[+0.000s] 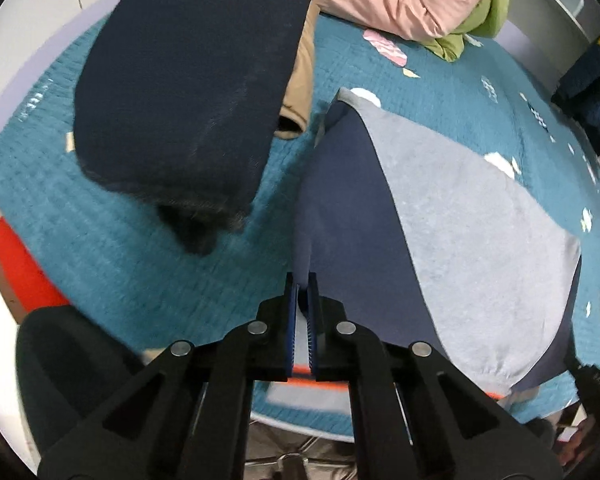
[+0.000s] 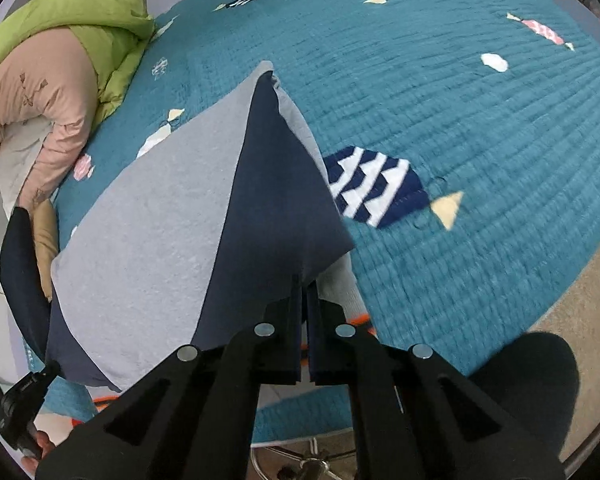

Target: Fold large clothes

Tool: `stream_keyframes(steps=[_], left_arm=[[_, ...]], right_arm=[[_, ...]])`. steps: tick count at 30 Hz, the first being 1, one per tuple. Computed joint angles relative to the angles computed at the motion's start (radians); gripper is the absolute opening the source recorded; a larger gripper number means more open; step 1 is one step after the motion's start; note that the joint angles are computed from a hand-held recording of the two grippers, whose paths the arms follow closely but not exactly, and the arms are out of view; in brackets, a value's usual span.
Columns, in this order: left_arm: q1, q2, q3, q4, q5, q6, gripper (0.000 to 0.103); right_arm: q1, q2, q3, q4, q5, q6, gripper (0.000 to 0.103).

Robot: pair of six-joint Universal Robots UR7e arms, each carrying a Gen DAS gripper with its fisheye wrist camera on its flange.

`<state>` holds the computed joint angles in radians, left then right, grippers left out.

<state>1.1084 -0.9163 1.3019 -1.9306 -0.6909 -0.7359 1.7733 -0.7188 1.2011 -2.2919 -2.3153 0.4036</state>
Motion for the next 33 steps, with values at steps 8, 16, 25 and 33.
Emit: stream_keyframes(steps=[8, 16, 25, 33], left_arm=[[0.036, 0.067, -0.049, 0.175, 0.027, -0.015, 0.005], [-0.049, 0.015, 0.01, 0.194, 0.209, 0.015, 0.059], [0.03, 0.145, -0.11, 0.192, 0.048, 0.073, 0.005], [-0.005, 0.128, -0.069, 0.141, 0.088, 0.155, 0.052]], right_arm=[[-0.014, 0.046, -0.019, 0.077, -0.066, -0.011, 0.01], [0.049, -0.022, 0.103, -0.204, -0.185, -0.185, 0.037], [0.004, 0.113, -0.003, -0.049, -0.146, -0.247, 0.011], [-0.008, 0.032, 0.08, -0.244, -0.051, -0.265, 0.052]])
